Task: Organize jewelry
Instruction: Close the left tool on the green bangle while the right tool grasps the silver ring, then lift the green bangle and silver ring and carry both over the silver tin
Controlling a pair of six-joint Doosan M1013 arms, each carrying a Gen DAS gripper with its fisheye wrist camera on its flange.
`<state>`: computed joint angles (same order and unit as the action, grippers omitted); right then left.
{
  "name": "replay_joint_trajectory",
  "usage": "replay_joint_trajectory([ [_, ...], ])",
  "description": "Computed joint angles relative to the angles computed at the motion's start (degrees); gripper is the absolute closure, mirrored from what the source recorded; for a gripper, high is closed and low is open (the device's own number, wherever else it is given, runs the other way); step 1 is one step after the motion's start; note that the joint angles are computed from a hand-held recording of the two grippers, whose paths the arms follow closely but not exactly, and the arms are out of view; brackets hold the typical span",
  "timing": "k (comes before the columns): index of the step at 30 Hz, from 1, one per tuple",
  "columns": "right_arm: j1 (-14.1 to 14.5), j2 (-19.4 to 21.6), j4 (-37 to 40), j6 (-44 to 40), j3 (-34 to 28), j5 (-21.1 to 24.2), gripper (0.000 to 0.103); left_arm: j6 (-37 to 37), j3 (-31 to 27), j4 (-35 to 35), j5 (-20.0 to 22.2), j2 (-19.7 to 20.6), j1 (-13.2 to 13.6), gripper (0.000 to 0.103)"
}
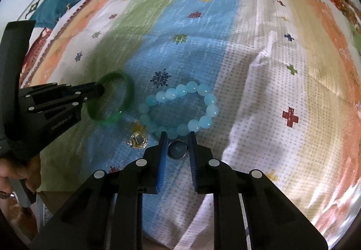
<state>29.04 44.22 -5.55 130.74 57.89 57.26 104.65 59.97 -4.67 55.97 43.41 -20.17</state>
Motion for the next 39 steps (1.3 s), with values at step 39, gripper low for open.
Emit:
replay_joint_trajectory([
  [39,4.1,-6.6,-11.7,13.6,5.2,0.5,0.084,4.7,8.3,-7.6,-4.7,-9.9,1.1,0.094],
])
